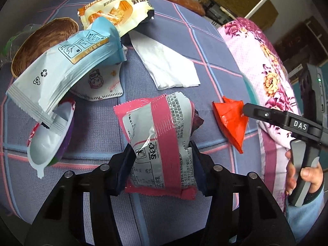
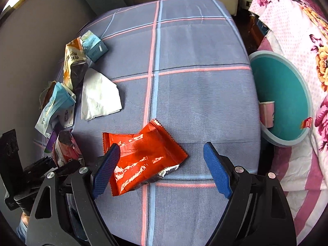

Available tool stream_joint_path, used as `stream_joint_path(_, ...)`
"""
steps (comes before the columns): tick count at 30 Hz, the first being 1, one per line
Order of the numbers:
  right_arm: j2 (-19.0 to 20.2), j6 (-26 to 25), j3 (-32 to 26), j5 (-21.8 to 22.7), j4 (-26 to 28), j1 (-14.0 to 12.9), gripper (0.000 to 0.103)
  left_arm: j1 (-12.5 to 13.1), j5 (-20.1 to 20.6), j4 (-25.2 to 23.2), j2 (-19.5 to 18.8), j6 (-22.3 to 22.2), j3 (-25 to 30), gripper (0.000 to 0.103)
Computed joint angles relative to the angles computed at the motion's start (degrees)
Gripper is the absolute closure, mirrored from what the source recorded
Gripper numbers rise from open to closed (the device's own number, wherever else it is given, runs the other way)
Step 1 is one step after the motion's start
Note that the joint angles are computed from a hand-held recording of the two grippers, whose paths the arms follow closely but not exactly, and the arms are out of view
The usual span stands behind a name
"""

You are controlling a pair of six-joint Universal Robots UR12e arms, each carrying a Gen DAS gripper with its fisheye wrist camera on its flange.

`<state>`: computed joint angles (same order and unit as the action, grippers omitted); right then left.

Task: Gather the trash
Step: 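Grasp the pink-white snack bag with the left gripper while the right gripper grasps the orange wrapper, then carry snack bag and orange wrapper over the teal bin and open both grippers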

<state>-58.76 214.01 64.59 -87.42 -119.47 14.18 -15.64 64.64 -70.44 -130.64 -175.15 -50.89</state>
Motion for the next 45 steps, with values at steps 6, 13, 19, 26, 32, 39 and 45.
stream_joint_path(6,1.58,-2.03,-1.19,2.89,1.34,-0.04,0.024,-0.15,0.17,0.5,-0.17,0.44,0.11,0.045)
stream_joint_path(13,0.65,-5.33,0.57,5.9,-2.3,0.23,0.07,-0.29,-0.07,0.13,-0.36,1.68,0.6,0.054)
stream_joint_path(19,-0.82,-4.08,2.35,5.86,-5.23,0.09,0.082,-0.9,0.44,1.13,0.46,3.94,0.0,0.058)
stream_joint_path(26,-3.81,-0.65,6.39,3.82,-10.85,-1.02,0.086,-1.69,0.23,1.1,-0.22,5.54,2.43,0.058)
stream_joint_path(32,-6.6,1.41,9.76,1.65,-14.45,-2.16,0.088,-2.97,0.31,-0.23,-2.37,7.15,7.24,0.058)
stream_joint_path(39,-9.88,4.32,13.56,-2.44,-18.8,-3.68,0.088,-5.22,1.29,-2.38,-6.05,10.45,15.06,0.058)
stream_joint_path(45,-13.0,6.62,17.01,-5.74,-20.64,-5.29,0.088,-7.59,0.96,-6.75,-11.05,13.32,25.16,0.058)
